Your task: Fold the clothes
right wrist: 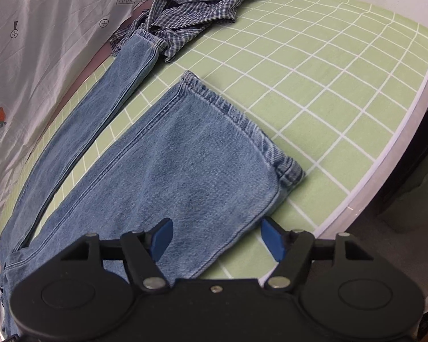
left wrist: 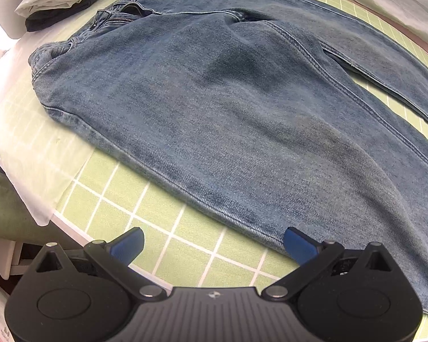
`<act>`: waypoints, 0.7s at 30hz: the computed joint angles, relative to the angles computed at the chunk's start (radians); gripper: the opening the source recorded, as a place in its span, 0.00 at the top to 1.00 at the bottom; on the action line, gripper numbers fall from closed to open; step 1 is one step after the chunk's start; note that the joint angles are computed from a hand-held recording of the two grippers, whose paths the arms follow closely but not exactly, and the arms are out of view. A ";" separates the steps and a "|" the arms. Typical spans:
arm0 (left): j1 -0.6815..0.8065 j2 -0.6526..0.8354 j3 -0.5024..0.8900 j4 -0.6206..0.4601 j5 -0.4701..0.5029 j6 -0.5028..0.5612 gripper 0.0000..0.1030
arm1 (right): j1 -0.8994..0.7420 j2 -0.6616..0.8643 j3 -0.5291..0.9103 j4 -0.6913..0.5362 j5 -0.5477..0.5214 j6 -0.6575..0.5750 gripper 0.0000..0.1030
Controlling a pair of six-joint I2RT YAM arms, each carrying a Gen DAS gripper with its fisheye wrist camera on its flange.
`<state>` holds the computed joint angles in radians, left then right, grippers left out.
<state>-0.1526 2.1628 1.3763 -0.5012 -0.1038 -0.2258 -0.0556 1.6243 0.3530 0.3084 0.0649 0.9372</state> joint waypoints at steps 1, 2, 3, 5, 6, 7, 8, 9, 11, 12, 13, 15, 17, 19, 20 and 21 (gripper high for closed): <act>0.004 -0.005 -0.005 0.002 0.002 0.003 0.00 | -0.002 0.004 -0.008 0.028 -0.017 0.019 0.31; 0.009 -0.011 -0.011 0.004 0.003 0.008 0.00 | -0.008 0.010 -0.019 0.061 -0.037 0.044 0.31; 0.015 -0.014 -0.012 0.005 0.006 0.012 0.00 | -0.012 0.015 -0.030 0.094 -0.054 0.071 0.31; 0.033 -0.017 -0.010 0.009 0.011 0.016 0.00 | -0.009 0.033 -0.048 0.159 -0.079 0.136 0.31; 0.045 -0.017 -0.008 0.015 0.017 0.021 0.00 | -0.006 0.039 -0.051 0.178 -0.086 0.157 0.31; 0.055 -0.020 -0.009 0.025 0.021 0.027 0.00 | 0.001 0.050 -0.054 0.203 -0.092 0.184 0.31; 0.069 -0.023 -0.011 0.036 0.025 0.036 0.00 | 0.010 0.062 -0.058 0.230 -0.096 0.216 0.31; 0.084 -0.025 -0.012 0.046 0.028 0.045 0.00 | 0.019 0.075 -0.061 0.259 -0.100 0.249 0.30; 0.121 -0.015 0.012 0.041 0.045 0.051 0.00 | 0.057 0.113 -0.062 0.326 -0.083 0.319 0.30; 0.144 -0.001 0.035 0.033 0.058 0.051 0.00 | 0.079 0.120 -0.056 0.328 -0.062 0.343 0.30; 0.167 0.014 0.061 0.024 0.073 0.049 0.00 | 0.103 0.121 -0.046 0.317 -0.038 0.368 0.30; 0.212 0.047 0.118 0.007 0.101 0.048 0.00 | 0.151 0.124 -0.028 0.295 0.010 0.423 0.30; 0.249 0.081 0.174 -0.005 0.119 0.065 0.00 | 0.209 0.140 -0.019 0.305 0.060 0.502 0.30; 0.285 0.120 0.237 -0.020 0.126 0.093 0.00 | 0.273 0.173 0.000 0.325 0.116 0.575 0.30; 0.302 0.140 0.271 -0.028 0.129 0.106 0.00 | 0.305 0.188 0.015 0.322 0.148 0.607 0.30; 0.320 0.162 0.307 -0.037 0.130 0.118 0.00 | 0.336 0.202 0.031 0.317 0.180 0.637 0.30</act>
